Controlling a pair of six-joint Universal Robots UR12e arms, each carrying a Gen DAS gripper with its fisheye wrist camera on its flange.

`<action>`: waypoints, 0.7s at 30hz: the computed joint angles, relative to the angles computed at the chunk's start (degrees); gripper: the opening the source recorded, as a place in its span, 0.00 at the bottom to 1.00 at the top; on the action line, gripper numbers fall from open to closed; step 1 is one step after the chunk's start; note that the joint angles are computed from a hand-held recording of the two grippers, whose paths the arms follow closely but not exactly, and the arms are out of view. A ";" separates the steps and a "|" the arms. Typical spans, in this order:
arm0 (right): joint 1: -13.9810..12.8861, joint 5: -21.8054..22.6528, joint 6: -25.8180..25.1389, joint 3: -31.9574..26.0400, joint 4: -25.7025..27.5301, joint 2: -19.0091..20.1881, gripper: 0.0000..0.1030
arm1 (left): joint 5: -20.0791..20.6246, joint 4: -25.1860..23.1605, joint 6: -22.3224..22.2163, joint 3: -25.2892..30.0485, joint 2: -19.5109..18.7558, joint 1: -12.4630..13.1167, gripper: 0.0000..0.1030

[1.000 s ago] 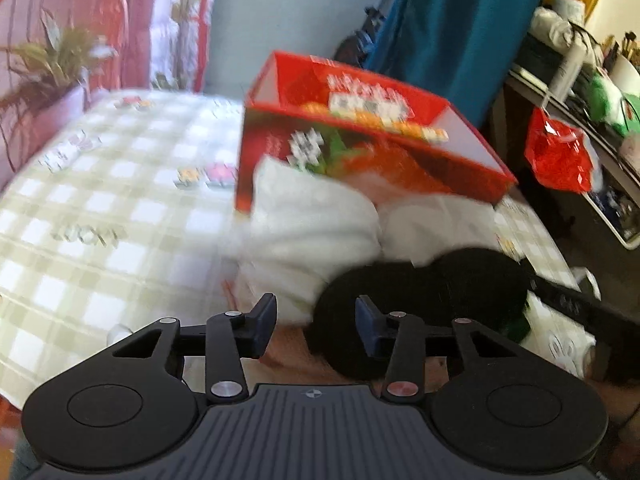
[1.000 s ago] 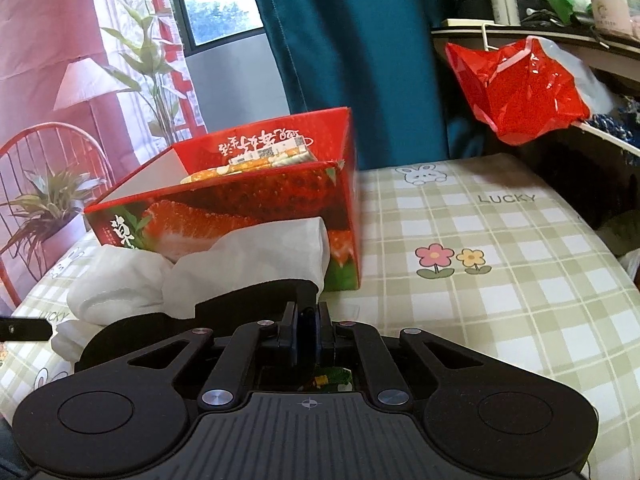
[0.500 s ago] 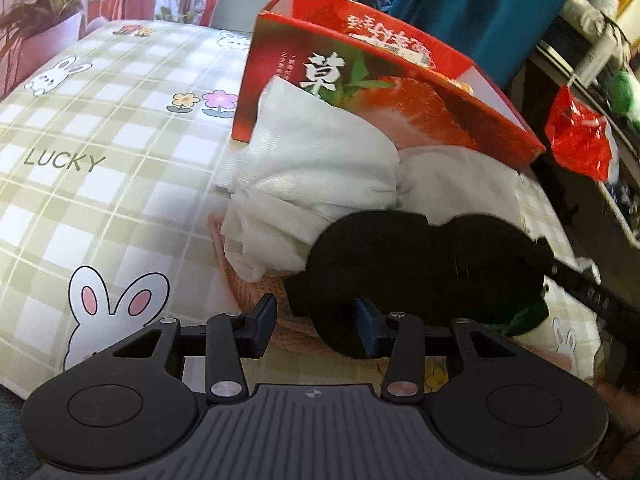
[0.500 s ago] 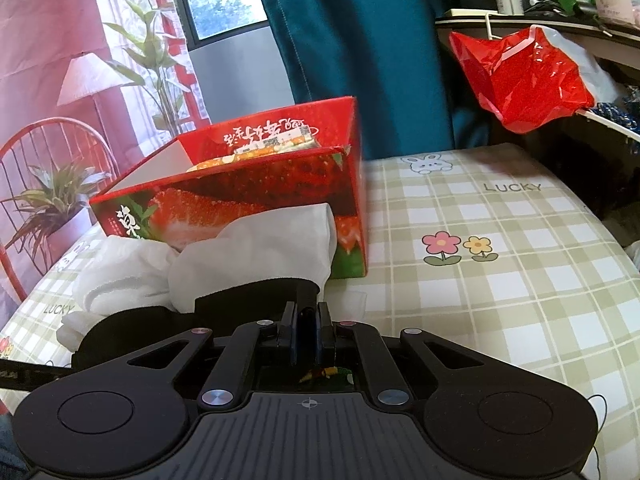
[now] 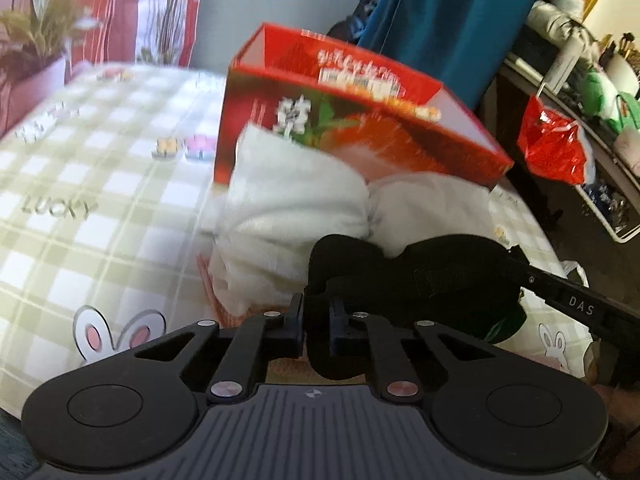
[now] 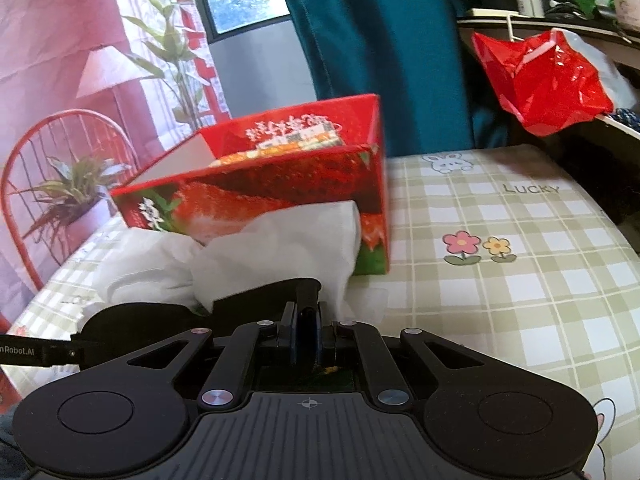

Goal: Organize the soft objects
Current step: 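Close both grippers on the black eye mask, then lift the black mask with both grippers and carry it over the box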

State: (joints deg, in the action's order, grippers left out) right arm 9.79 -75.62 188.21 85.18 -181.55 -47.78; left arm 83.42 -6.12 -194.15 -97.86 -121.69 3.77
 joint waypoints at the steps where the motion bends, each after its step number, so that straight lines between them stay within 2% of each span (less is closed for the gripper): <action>1: -0.08 0.61 0.01 0.06 -0.28 -0.08 0.07 | 0.34 0.86 0.06 -0.14 0.11 0.02 0.11; 10: -0.21 4.84 -2.58 0.14 -3.03 -0.62 0.07 | 3.96 6.81 0.38 -0.50 0.17 -0.58 0.11; 21: -0.32 6.48 -1.67 0.48 -1.99 -0.59 0.07 | 2.96 4.29 -0.17 -1.44 0.43 -0.44 0.11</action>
